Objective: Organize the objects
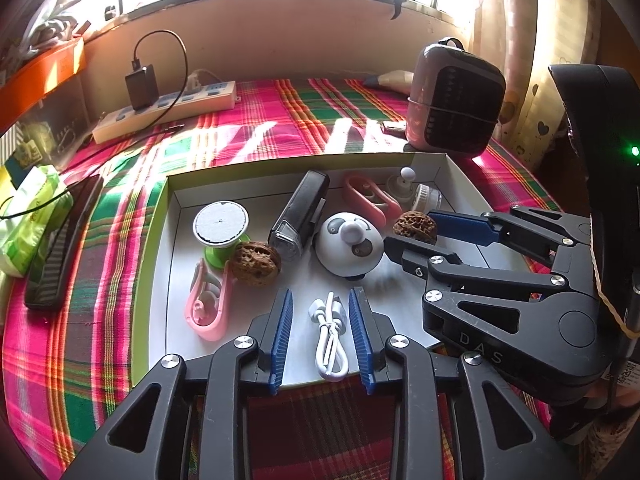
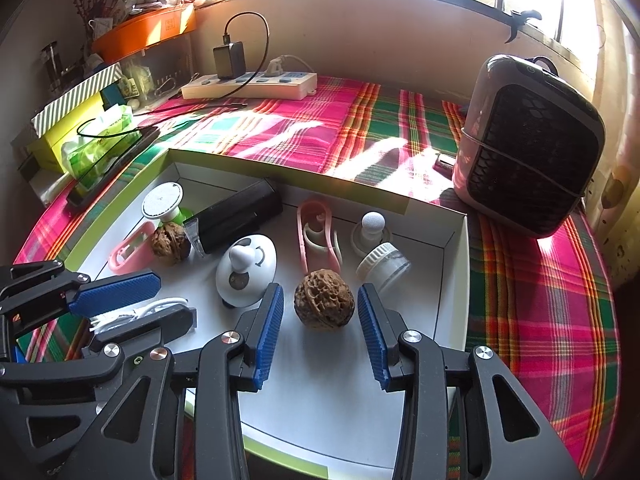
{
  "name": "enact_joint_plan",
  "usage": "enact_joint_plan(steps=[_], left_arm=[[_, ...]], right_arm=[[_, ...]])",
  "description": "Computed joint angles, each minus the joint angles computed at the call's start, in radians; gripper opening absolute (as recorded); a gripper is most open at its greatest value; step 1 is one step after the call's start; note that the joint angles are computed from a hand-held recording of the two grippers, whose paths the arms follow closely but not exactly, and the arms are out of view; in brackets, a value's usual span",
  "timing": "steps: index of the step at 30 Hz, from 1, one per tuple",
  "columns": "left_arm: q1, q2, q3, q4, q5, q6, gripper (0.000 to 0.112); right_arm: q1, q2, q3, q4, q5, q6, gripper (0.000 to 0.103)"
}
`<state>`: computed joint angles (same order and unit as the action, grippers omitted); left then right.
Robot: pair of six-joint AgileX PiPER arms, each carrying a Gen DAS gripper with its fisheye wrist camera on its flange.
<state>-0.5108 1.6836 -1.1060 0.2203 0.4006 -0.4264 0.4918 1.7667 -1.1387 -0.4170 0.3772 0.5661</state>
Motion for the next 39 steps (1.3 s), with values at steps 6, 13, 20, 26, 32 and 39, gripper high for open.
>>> enact_joint_plan(steps=[6, 13, 20, 26, 32, 39], left_arm=[[-0.009, -0.023, 0.019, 0.038, 0.001, -0.048, 0.027], [-0.025, -0.057, 0.044, 0.074, 0.005, -0.089, 0.027], [-0.042, -0.097, 0.075, 0.134, 0.011, -0.167, 0.027], [-0.058, -0.134, 0.103, 0.178, 0.015, -0.221, 0.027], [-0.075, -0.173, 0.14, 0.233, 0.019, -0.292, 0.027], [-0.109, -0.232, 0.198, 0.359, 0.039, -0.437, 0.027]], right_arm=[[0.013, -0.023, 0.021, -0.039, 0.003, 0.052, 0.044], [0.031, -0.06, 0.056, -0.091, 0.006, 0.126, 0.049], [0.053, -0.113, 0.097, -0.148, 0.014, 0.213, 0.049], [0.079, -0.154, 0.129, -0.19, 0.019, 0.288, 0.049], [0.126, -0.201, 0.167, -0.277, 0.048, 0.414, 0.049], [0.186, -0.249, 0.214, -0.367, 0.093, 0.566, 0.049]])
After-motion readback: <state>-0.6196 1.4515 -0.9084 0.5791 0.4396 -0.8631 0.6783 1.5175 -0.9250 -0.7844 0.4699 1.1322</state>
